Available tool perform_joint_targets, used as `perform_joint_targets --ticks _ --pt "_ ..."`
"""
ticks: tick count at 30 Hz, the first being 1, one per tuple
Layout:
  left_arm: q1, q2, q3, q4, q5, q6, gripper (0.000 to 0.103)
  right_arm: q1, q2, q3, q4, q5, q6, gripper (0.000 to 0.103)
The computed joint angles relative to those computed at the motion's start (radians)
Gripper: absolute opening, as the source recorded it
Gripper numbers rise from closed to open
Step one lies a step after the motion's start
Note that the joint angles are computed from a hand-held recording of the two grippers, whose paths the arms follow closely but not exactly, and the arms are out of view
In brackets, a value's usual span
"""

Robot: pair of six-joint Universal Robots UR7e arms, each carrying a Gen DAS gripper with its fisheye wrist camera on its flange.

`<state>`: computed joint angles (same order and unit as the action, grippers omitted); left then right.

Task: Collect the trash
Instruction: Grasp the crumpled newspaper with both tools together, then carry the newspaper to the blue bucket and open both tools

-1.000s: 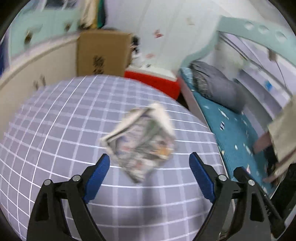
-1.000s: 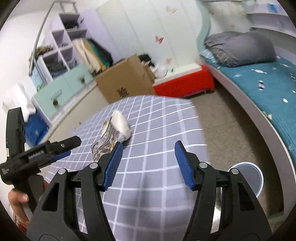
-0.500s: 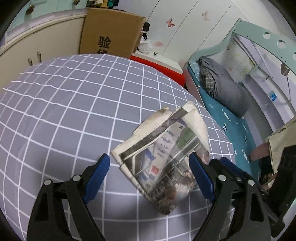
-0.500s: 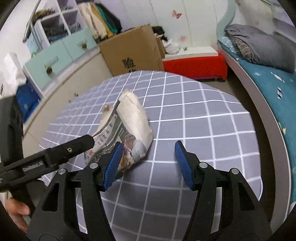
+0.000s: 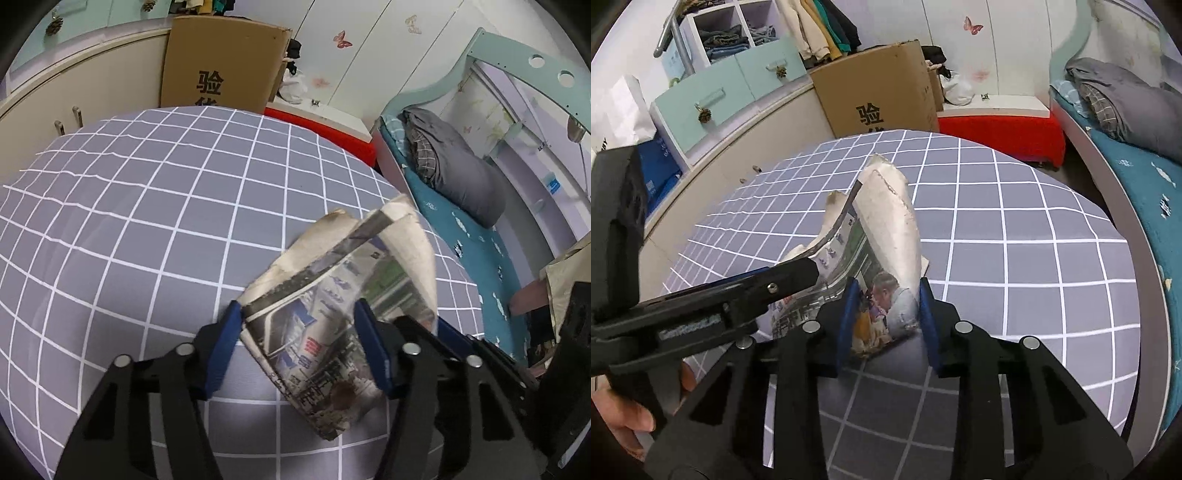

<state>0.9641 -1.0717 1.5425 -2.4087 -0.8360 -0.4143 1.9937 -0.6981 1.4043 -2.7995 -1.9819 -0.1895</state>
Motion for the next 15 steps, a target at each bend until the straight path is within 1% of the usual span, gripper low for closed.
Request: perform_joint_targets --ticks 1,3,5,9,15 --pt "-0.003 -0.002 0.007 -0.002 0.012 -0.004 0.050 -0.002 -0.008 0.011 -0.012 0.010 0.001 0.031" --pt "-0.007 -0.013 0.024 -0.014 0.010 -0.012 0.044 -0.003 -0.021 0.025 -0.022 0.018 0.007 0.031" --pt "-0.016 -0.024 0.044 -0.040 0.009 -0.013 0.040 -0.005 -0.037 0.044 -0.039 0.023 0.010 0.031" --pt "-0.046 -0.042 0.073 -0.079 0.028 -0.011 0.037 -0.009 -0.072 0.083 -0.066 0.039 0.017 0.031" --pt "-0.127 -0.044 0.089 -0.129 0.067 0.023 0.037 -0.015 -0.164 0.175 -0.136 0.060 0.024 0.031"
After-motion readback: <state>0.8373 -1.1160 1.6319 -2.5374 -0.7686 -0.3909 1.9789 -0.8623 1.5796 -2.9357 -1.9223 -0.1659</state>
